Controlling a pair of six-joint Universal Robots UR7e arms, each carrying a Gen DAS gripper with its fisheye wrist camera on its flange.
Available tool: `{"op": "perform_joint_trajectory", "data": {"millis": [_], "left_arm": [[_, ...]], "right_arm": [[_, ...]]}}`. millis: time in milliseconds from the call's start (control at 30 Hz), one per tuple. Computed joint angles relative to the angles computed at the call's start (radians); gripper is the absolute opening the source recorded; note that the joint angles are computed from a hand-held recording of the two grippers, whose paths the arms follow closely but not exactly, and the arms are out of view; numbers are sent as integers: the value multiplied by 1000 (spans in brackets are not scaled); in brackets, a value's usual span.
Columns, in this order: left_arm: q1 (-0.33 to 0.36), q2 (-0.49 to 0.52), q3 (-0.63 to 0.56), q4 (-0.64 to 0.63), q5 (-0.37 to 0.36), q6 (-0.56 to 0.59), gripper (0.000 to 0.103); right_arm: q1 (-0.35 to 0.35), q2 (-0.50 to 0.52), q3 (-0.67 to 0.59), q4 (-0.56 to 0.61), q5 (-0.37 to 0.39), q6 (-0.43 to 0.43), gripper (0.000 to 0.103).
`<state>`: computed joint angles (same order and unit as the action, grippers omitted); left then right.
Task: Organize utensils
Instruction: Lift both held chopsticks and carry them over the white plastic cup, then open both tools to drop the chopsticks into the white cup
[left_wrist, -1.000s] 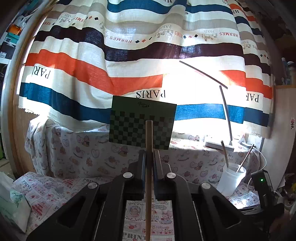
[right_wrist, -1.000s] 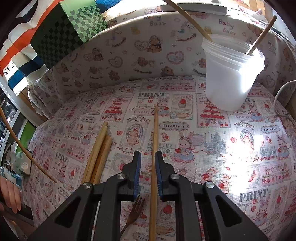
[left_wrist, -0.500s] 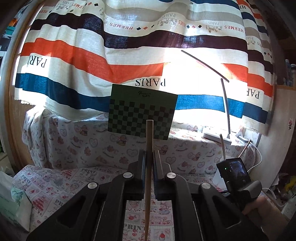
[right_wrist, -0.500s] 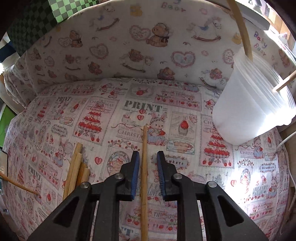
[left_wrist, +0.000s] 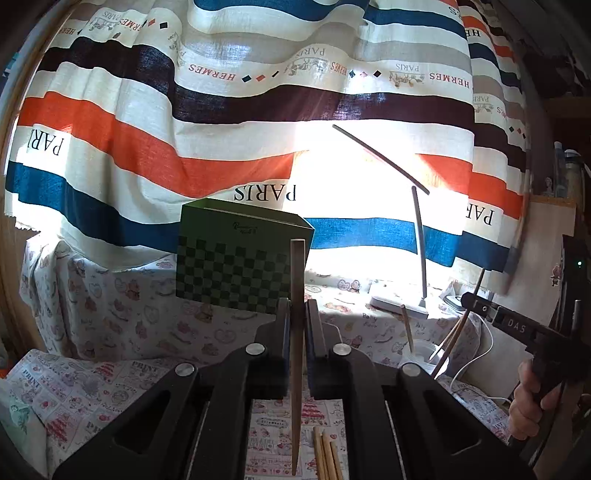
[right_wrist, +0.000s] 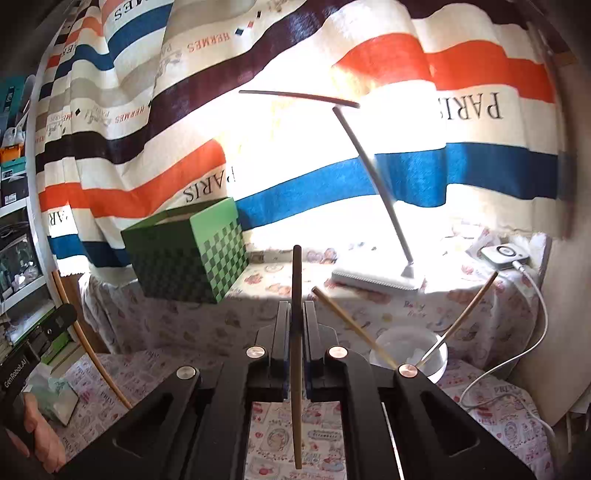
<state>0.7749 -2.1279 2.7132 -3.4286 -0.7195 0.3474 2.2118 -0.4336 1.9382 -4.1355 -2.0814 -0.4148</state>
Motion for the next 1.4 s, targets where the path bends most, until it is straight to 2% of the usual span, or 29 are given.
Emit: {"op": "perform_joint_trajectory", "data": {"millis": [100, 233, 333, 467, 600, 767, 900, 1000, 1067, 1167, 1233, 1267, 1300, 1333, 1367, 1400], "left_arm": [[9, 113, -35, -64, -26, 0, 6], [57, 234, -92, -92, -176, -39, 6], [55, 365, -131, -220, -194, -76, 6], [84, 492, -205, -299, -266, -164, 6], [95, 601, -277, -365, -317, -187, 6], [120, 746, -348, -442, -389, -150, 6], [147, 848, -376, -474, -387, -119, 6], [167, 910, -375, -513, -390, -39, 6], [183, 926, -371, -505, -399, -6, 6], [216, 904, -372, -395, -447, -15, 6], [221, 896, -365, -380, -450, -18, 7], [220, 890, -361, -379, -451, -14, 9], [218, 879, -354, -377, -453, -4, 19], [210, 871, -348, -387, -446, 11, 35], [198, 864, -342, -399, -424, 29, 46], [186, 856, -339, -404, -402, 46, 66]], "right_arm": [[6, -35, 3, -90, -2, 22, 6], [-10, -56, -8, -243, -6, -29, 6], [-45, -49, -23, -346, 16, -53, 6], [-88, -43, -35, -429, 44, -63, 6], [-125, -69, -26, -355, 66, -21, 6], [-167, -79, -41, -246, 45, 19, 6], [-207, -107, -18, -144, 93, 98, 6], [-227, -134, -2, -61, 116, 130, 6], [-238, -147, 6, -24, 127, 155, 6], [-247, -165, 10, 43, 125, 177, 6], [-249, -175, 7, 99, 114, 174, 6], [-251, -178, 8, 122, 122, 165, 6], [-253, -181, 7, 142, 125, 158, 6], [-253, -181, 6, 156, 125, 155, 6], [-254, -182, 5, 171, 125, 157, 8], [-254, -183, 5, 181, 123, 160, 11]]}}
